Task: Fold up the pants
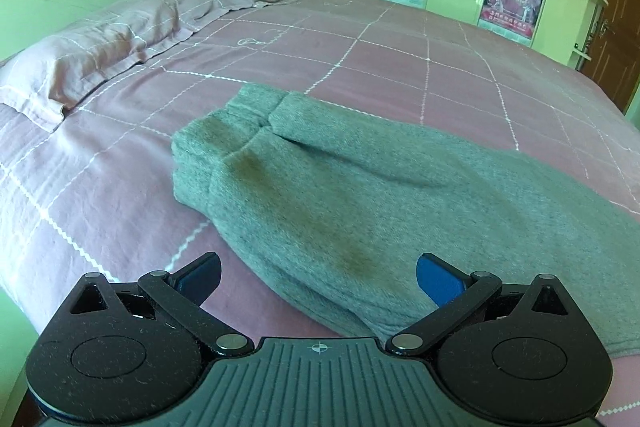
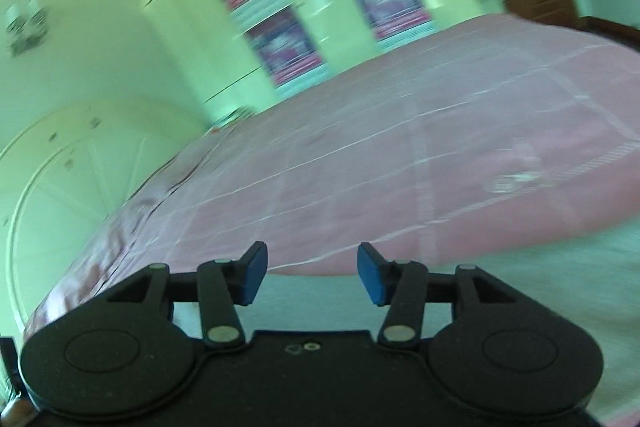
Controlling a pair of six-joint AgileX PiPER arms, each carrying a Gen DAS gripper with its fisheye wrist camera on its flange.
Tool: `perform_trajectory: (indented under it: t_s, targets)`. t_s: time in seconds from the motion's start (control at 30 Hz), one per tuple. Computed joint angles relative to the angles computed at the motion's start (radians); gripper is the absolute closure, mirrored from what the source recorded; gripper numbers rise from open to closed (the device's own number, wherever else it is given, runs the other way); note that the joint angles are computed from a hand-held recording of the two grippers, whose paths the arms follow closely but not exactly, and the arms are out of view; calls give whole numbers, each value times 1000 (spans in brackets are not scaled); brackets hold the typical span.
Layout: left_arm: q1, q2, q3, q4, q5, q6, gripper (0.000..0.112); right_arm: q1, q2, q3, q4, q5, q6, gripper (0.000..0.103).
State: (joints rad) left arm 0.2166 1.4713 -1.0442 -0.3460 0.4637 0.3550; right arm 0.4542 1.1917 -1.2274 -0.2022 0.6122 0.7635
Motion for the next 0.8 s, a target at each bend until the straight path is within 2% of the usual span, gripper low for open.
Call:
perform_trajectory:
  t_s: [0.13,0.2,0.33,0.4,0.47,0.53,0.63,0.8]
  targets:
    - [36,56,-46,-28,2,33,9,6,247,-255,191,53,-264,61]
    - [55,90,-76,-41,8,49,9,20,355,-375,230,108,-348,60]
    - [89,147,-125,-77,0,75,9,25,539,-590,319,222,-479,60]
    - [108,182,-158,-122,16,112,9,16,633,-703,355,280,-519,58]
    - [129,218,-192,-186,43,156,9,-20,709,-782,454,321,-575,58]
    - [155,250,-217,-266,73,193,9,-59,773,-840,549,347,-598,58]
    - [163,277,-231,-277,74,199,9,-115,868,-924,691,379,-593,58]
    - [148,295,-228,-274,48,211,9,-135,1013,-1123,727,507,-564,58]
